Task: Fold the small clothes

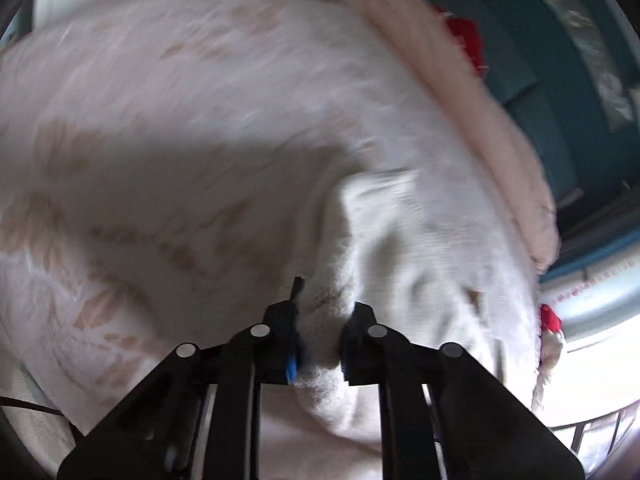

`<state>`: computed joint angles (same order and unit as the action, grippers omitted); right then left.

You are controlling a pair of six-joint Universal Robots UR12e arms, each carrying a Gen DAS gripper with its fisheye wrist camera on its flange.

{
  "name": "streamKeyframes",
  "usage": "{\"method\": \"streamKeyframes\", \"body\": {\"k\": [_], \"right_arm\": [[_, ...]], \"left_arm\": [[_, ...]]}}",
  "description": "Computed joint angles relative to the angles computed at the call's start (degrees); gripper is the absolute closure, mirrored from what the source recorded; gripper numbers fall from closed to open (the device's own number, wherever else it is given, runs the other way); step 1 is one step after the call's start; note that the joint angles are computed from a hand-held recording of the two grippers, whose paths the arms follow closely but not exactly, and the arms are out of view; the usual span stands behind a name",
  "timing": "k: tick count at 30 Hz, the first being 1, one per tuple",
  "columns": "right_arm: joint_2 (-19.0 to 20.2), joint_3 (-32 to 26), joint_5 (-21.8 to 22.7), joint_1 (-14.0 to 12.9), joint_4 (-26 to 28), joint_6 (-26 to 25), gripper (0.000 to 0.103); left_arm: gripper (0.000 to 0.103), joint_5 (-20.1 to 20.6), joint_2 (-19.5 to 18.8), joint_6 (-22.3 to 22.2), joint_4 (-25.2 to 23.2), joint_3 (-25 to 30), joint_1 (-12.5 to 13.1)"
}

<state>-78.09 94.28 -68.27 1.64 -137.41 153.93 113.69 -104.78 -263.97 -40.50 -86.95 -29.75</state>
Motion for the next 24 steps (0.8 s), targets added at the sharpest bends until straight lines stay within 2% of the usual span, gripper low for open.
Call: {"method": "streamKeyframes", "body": {"k": [3, 5, 7, 9, 12, 15, 17, 18, 21, 22, 23, 24], "right_arm": [[0.0, 1.0, 2.3, -0.7, -2.1, 0.4, 0.075], [-0.2, 1.7, 4.4, -1.4, -2.9, 0.6, 0.076], [-0.5, 2.1, 7.4, -2.6, -3.0, 1.3, 0.079], [-1.1, 2.4, 11.3, -4.3, -2.1, 2.3, 0.081], [-3.4, 4.5, 15.8, -8.6, -3.1, 4.1, 0.081], [-5.4, 5.5, 16.9, -12.8, -0.3, 4.1, 0.081], [-6.4, 6.1, 14.8, -14.7, 0.2, 4.0, 0.077], [-6.9, 6.3, 14.8, -16.5, 2.0, 4.2, 0.076], [-7.7, 6.6, 13.6, -19.2, 3.6, 5.8, 0.076], [-7.8, 6.4, 12.6, -20.0, 4.2, 6.1, 0.075], [-7.8, 6.2, 12.3, -20.4, 4.2, 6.6, 0.073], [-7.8, 5.9, 12.5, -21.0, 4.4, 7.2, 0.071]], "left_arm": [[0.091, 2.0, -2.1, 8.3, 1.9, 5.4, -1.4], [0.091, 2.2, -4.8, 15.1, 1.9, 10.8, -2.4], [0.091, 0.8, -8.4, 22.1, 1.5, 17.4, -3.6], [0.091, -0.4, -11.8, 27.2, 0.0, 23.2, -4.6], [0.091, -3.9, -18.8, 35.2, -5.2, 34.7, -6.0], [0.091, -8.1, -23.8, 38.6, -9.7, 42.5, -6.7], [0.091, -14.3, -27.7, 38.8, -14.4, 47.9, -6.6], [0.090, -15.9, -29.5, 38.7, -16.6, 50.4, -6.6], [0.086, -17.5, -34.1, 39.9, -24.5, 56.8, -7.1], [0.085, -18.4, -34.0, 38.3, -25.2, 56.3, -7.2], [0.077, -18.0, -33.1, 37.4, -23.9, 54.5, -7.3], [0.064, -17.6, -31.7, 37.0, -21.9, 51.9, -7.3]]}}
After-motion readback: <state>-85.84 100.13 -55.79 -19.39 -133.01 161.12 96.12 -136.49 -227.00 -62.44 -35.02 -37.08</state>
